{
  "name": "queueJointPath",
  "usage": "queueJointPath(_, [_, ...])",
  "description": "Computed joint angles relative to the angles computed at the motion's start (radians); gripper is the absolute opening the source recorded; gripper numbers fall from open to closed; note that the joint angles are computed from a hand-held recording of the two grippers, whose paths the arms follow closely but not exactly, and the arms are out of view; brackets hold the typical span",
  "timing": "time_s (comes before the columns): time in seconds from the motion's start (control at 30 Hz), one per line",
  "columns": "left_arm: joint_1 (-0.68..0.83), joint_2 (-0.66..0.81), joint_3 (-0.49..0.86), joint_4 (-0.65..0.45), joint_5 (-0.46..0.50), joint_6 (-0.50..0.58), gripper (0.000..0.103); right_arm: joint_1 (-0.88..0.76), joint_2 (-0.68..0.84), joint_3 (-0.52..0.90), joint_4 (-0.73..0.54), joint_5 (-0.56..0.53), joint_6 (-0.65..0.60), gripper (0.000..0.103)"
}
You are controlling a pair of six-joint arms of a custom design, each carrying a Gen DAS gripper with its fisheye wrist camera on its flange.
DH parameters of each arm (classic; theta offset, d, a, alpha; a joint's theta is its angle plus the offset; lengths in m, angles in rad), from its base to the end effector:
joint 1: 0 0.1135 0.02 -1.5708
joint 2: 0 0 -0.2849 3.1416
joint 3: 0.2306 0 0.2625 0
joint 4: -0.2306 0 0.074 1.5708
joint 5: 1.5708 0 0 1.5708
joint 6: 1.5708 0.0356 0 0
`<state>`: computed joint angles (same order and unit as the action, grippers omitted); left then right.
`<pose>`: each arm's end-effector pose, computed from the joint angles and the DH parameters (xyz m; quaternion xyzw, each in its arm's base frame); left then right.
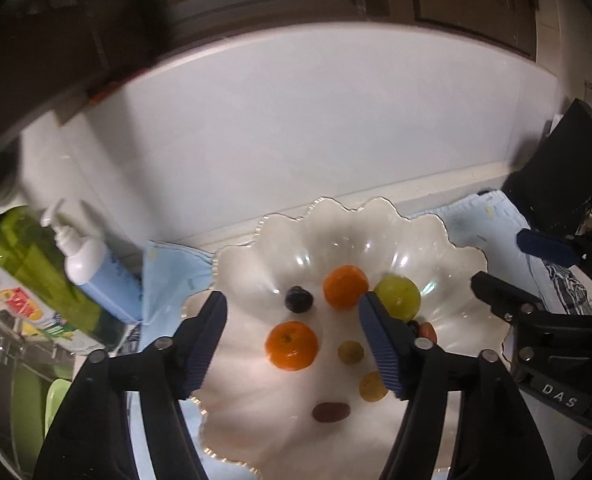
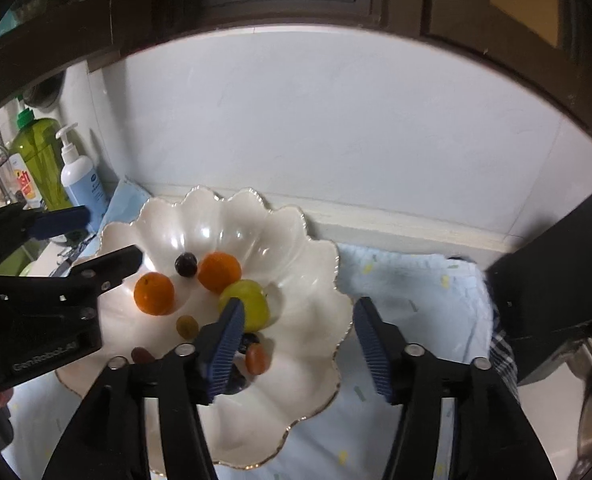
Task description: Organize fruits
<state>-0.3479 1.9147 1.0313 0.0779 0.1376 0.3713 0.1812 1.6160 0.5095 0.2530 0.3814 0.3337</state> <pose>0.3746 -0.1411 0.1435 0.3497 0.8573 -0.0594 0.3732 0.2693 0.0359 0.1158 0.1364 0.9117 -0.0839 0.3785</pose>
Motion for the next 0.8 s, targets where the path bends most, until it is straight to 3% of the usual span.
queueJointPath(0.17, [0.039, -0.115, -0.135, 0.114, -0.006, -0.02, 0.088, 0.071, -0.106, -0.05, -0.023, 0.089, 0.046, 0.074])
queueJointPath(0.53, [0.18, -0.401, -0.408, 0.248, 0.093, -0.004, 0.103, 0.374, -0.334, -0.114, -0.184, 0.379, 0.25, 0.086])
queueJointPath(0.67, [0.261, -0.532, -0.499, 0.258, 0.162, 0.021, 0.103, 0.539, -0.377, -0.088, -0.338, 0.523, 0.398, 0.088])
queueJointPath(0.8, [0.368, -0.656, -0.556, 0.203, 0.278, 0.054, 0.103, 0.72, -0.37, -0.02, -0.585, 0.652, 0.641, 0.088])
